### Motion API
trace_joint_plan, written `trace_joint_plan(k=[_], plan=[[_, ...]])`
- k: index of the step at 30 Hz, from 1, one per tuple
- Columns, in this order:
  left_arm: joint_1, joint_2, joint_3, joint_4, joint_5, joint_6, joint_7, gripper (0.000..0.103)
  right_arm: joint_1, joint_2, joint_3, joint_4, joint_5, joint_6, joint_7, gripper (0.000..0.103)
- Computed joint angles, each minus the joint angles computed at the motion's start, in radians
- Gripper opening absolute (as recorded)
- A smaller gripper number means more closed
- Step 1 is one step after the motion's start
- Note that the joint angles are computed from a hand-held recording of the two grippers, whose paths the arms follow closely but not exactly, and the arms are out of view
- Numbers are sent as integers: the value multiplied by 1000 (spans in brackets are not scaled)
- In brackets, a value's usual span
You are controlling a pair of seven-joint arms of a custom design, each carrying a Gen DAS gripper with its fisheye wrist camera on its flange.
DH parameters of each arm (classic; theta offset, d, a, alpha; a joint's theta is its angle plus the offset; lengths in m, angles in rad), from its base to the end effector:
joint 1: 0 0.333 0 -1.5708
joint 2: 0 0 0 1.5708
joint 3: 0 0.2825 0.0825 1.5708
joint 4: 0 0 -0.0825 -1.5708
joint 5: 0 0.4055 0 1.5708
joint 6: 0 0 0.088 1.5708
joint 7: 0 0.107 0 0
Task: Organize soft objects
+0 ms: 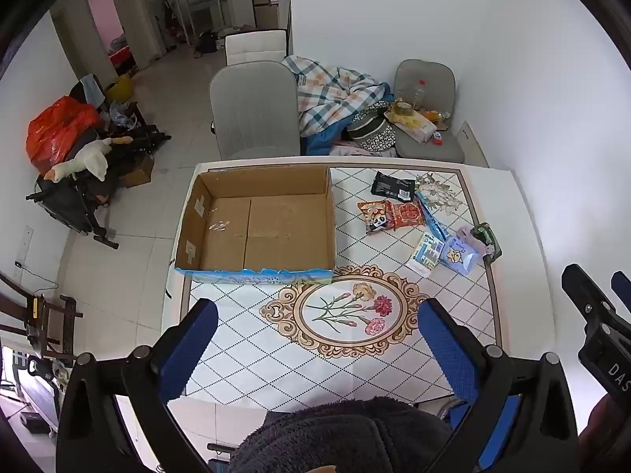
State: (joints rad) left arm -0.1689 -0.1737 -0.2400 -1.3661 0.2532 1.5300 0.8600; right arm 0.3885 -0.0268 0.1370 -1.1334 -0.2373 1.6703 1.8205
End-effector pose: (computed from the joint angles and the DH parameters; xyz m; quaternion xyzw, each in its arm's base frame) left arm 0.4614 -0.1880 0.7818 -0.8001 0.5587 -0.1282 0.1771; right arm 0.4700 0.2481 0.8319 -0.7479 0.5919 -0.2159 0.2088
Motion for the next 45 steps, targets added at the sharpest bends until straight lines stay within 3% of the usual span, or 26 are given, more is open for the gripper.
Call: trace_joint_plan(k=[10,45], plan=[[1,-38,5,-46,-9,46,-17,103,7,21,7,31,-25,-7,2,103],[8,-35,-4,-30,16,23,-13,103,5,9,-3,8,-8,12,-7,103]])
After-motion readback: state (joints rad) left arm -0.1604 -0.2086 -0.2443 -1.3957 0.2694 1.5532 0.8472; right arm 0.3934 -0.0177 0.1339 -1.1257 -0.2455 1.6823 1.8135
